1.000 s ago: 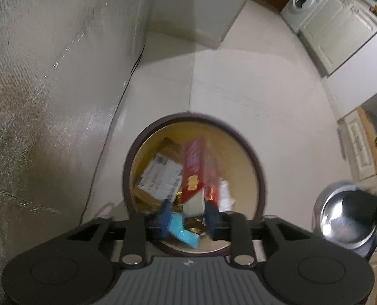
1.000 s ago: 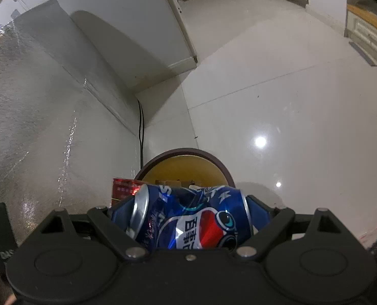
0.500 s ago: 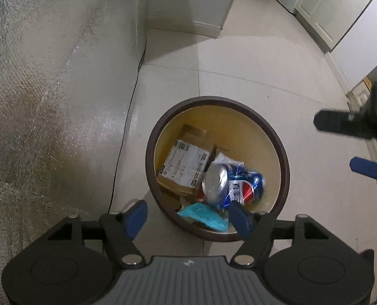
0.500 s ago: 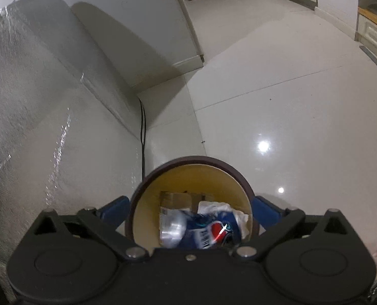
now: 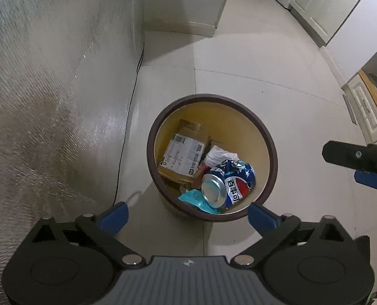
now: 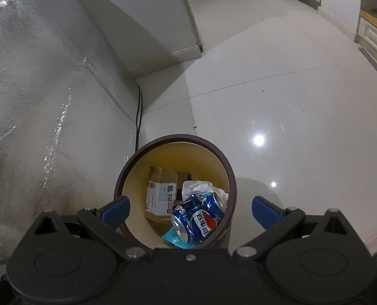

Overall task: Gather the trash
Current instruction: 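Open left tool to drop the box while right tool drops the can into the wastebasket, then raise both open tools up away from the wastebasket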

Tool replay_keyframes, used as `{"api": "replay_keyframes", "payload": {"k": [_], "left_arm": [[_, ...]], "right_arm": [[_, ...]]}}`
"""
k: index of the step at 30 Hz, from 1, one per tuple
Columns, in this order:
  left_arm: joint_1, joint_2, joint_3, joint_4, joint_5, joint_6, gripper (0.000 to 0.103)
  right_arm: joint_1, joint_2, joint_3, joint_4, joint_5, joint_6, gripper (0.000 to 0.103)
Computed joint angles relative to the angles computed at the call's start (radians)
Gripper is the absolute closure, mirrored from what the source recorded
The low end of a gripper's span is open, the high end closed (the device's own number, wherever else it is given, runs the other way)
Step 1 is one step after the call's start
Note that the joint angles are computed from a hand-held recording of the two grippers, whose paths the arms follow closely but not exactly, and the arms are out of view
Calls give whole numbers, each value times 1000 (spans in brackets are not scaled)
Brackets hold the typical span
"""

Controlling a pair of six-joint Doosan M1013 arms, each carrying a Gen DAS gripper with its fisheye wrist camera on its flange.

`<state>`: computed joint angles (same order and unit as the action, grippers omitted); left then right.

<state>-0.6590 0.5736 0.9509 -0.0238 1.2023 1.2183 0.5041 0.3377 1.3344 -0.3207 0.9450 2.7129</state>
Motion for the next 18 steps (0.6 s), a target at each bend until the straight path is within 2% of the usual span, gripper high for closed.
{"api": "replay_keyframes", "payload": {"k": [11, 18], "left_arm": [[-18, -52, -8, 46, 11, 20, 0], [-25, -112, 4, 63, -10, 28, 0]], "right_arm": [[45, -53, 5, -56, 55, 6, 0], [86, -91, -4, -126, 88, 35, 0]]}}
